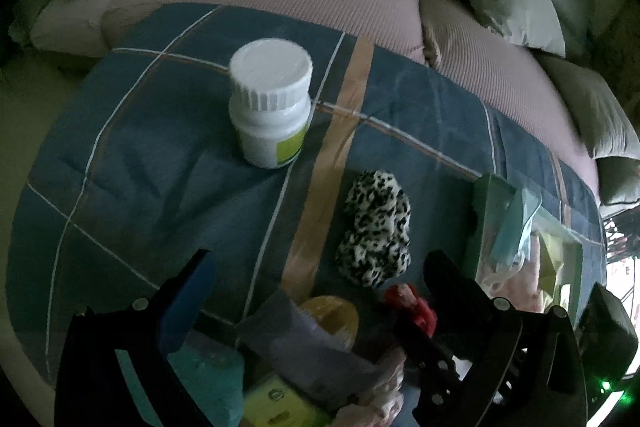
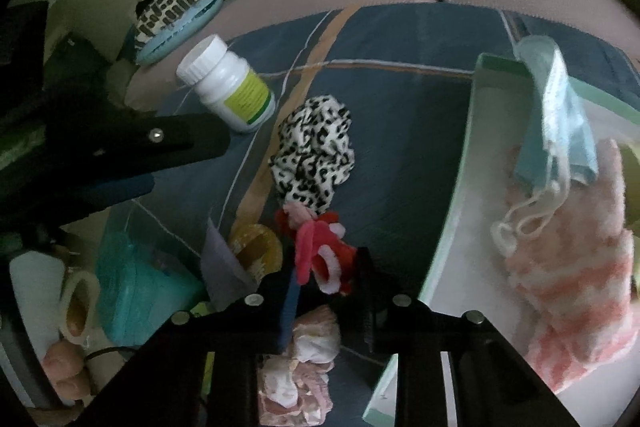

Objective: Organize soft objects
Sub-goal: 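Grasp the red plush toy with the right gripper and lift it, then grasp the leopard-print scrunchie with the left gripper while the right holds the red toy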

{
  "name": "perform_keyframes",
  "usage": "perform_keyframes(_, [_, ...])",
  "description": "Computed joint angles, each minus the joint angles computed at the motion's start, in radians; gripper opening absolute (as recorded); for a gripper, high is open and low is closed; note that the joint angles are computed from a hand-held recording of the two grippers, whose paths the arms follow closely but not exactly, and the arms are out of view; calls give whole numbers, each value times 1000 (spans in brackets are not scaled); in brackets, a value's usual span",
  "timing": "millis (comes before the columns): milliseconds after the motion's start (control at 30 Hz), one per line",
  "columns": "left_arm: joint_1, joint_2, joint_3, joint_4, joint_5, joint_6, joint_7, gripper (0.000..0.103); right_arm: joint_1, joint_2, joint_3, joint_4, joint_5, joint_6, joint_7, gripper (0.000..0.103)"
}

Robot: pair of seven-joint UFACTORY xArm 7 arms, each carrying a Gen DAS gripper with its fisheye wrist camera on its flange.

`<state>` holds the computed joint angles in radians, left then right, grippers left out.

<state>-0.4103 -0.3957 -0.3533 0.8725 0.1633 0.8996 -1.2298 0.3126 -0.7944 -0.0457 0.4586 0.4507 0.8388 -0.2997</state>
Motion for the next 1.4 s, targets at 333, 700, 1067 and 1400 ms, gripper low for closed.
perform_keyframes(333, [11, 52, -9, 18, 57, -72, -47, 97, -77, -58, 1, 4, -72, -25, 67, 26])
perform_keyframes(700, [-5, 122, 15, 14, 57, -157, -67, 71, -153, -127, -42, 29, -135, -27, 116, 26])
perform_keyframes(1067, [-30, 228, 35, 34, 49, -222, -82, 52, -160, -138, -54, 36, -144, -25, 114, 26])
perform_keyframes(1400, [-76, 307, 53, 98, 101, -143, -80, 52, -166, -138, -60, 34, -146, -20, 112, 26])
